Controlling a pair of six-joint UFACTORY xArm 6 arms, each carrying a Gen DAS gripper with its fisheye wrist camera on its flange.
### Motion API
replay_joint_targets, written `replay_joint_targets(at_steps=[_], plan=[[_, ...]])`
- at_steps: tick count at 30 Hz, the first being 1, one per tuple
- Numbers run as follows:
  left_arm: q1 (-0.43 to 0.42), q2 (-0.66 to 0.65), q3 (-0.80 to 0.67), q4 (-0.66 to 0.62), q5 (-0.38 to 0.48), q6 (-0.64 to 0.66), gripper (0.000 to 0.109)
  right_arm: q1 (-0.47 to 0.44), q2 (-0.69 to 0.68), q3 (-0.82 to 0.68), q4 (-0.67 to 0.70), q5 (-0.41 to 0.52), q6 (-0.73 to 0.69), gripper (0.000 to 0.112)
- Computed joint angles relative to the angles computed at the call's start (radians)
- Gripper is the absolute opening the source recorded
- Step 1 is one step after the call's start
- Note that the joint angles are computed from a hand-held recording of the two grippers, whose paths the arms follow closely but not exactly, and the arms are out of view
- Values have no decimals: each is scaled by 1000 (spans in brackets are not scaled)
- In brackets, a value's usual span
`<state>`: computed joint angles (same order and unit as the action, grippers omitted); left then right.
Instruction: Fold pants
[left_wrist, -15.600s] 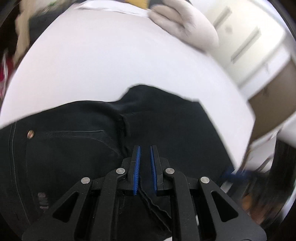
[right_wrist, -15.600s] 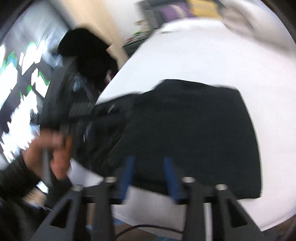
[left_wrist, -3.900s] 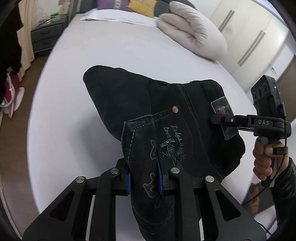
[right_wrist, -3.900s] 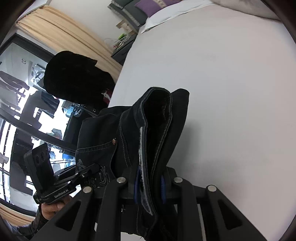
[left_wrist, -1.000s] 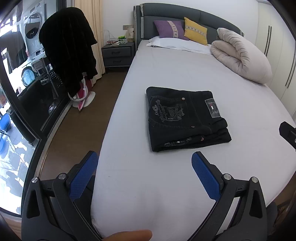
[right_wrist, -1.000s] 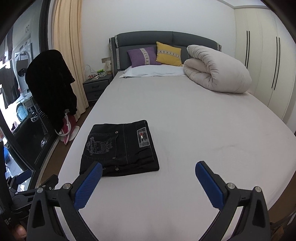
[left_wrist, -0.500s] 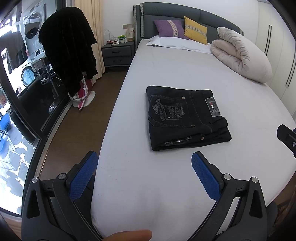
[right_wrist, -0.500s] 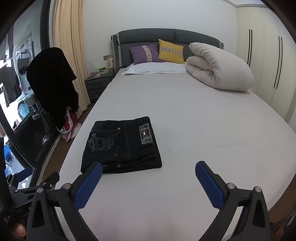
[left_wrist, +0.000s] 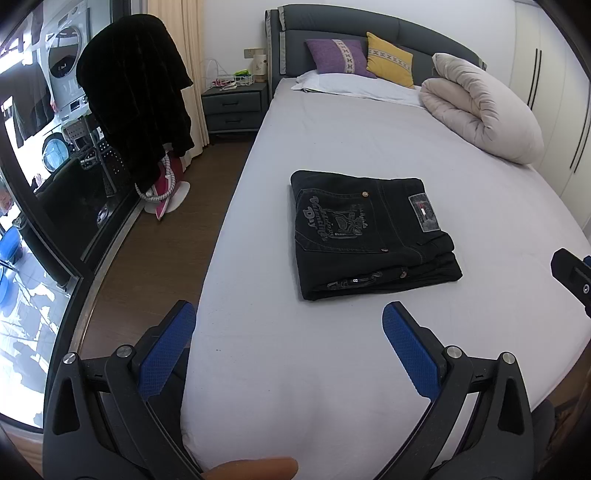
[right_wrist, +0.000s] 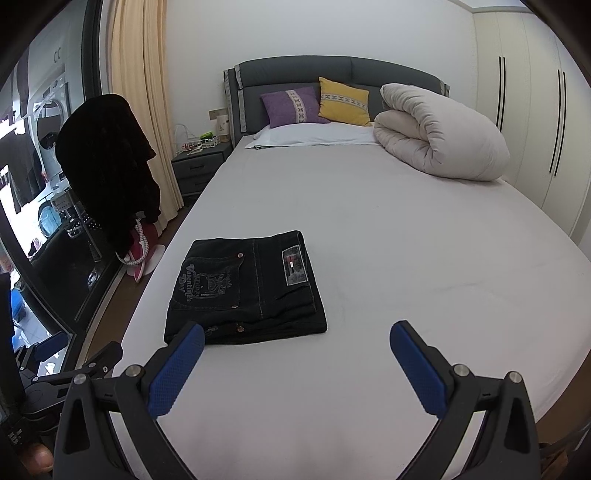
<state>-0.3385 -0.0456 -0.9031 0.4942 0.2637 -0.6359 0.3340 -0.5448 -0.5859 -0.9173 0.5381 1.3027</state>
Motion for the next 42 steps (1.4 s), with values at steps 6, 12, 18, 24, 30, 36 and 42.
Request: replay_joint_targets(at_steps=[6,12,18,24,30,36,42], plan=[[0,1,0,9,0,-8,103,1,3,-1,0,-2,2,103],[-1,-2,1,9,4,-8,103,1,3,-1,1,-2,3,103],[-1,-1,2,15,3,-10,103,3,2,-2,2,1,2,103],[0,-1,3,11,2,-7,103,1,7,2,-4,-7,8,103],[0,-1,3,9,3,-5,103,1,7,1,-2,-5,6,103],[-1,-2,2,8,4,-3,103,2,11,5,-10,-10,15,103],[0,-1,5,8,2,-2,103,1,11,3,-5,-9,10,103]])
